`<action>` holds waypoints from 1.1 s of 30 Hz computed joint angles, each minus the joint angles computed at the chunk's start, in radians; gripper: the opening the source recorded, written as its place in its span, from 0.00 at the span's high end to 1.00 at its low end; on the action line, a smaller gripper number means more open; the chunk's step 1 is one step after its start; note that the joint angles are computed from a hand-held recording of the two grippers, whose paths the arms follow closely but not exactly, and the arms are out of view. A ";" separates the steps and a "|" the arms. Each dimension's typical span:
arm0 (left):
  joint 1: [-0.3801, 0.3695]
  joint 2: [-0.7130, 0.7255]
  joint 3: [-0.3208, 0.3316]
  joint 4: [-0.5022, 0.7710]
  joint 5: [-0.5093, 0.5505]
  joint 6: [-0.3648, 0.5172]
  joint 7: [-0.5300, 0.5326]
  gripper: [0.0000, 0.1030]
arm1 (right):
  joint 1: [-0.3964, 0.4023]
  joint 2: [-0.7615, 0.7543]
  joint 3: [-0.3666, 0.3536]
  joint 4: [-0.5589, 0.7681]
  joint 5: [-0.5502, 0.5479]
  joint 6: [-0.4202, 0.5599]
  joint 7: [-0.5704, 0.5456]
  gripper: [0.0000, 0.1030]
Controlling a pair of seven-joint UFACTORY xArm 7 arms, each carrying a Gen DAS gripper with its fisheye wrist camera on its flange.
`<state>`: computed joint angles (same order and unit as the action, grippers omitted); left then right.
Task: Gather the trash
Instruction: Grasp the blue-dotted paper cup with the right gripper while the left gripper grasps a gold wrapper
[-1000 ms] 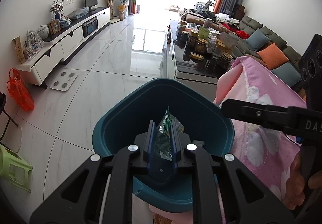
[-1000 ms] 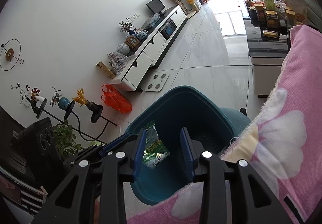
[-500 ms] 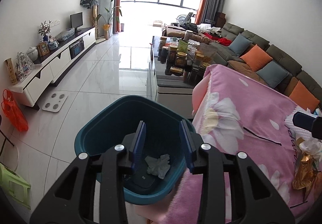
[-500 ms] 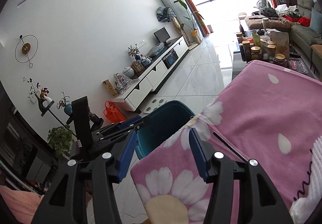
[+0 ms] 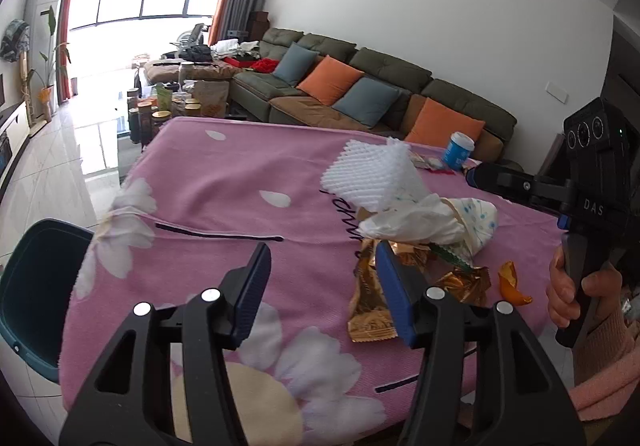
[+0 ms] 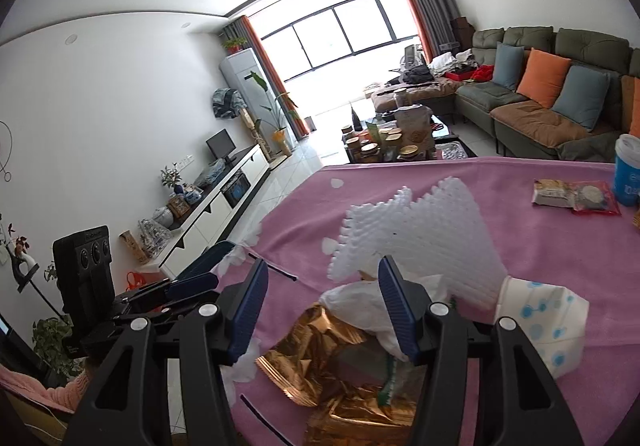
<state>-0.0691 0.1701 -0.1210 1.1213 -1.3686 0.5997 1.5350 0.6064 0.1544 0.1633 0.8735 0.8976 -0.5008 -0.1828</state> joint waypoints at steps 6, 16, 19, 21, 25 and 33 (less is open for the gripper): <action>-0.052 0.043 -0.036 -0.025 0.061 -0.044 -0.030 0.47 | -0.004 -0.053 0.023 -0.091 0.261 -0.113 -0.116 0.47; -0.034 0.117 -0.058 0.037 0.147 -0.037 -0.144 0.46 | -0.080 -0.020 0.054 -0.087 0.483 -0.076 -0.247 0.45; -0.029 0.139 -0.069 0.054 0.185 -0.046 -0.178 0.48 | -0.091 -0.005 0.054 -0.088 0.473 -0.059 -0.225 0.45; -0.024 0.152 -0.076 0.066 0.211 -0.036 -0.201 0.51 | -0.093 -0.004 0.052 -0.096 0.459 -0.048 -0.201 0.48; -0.010 0.172 -0.089 0.092 0.249 -0.006 -0.226 0.57 | -0.093 -0.009 0.041 -0.100 0.456 -0.026 -0.191 0.67; 0.012 0.214 -0.102 0.138 0.323 0.072 -0.300 0.93 | -0.109 -0.039 0.039 -0.163 0.341 -0.022 -0.051 0.81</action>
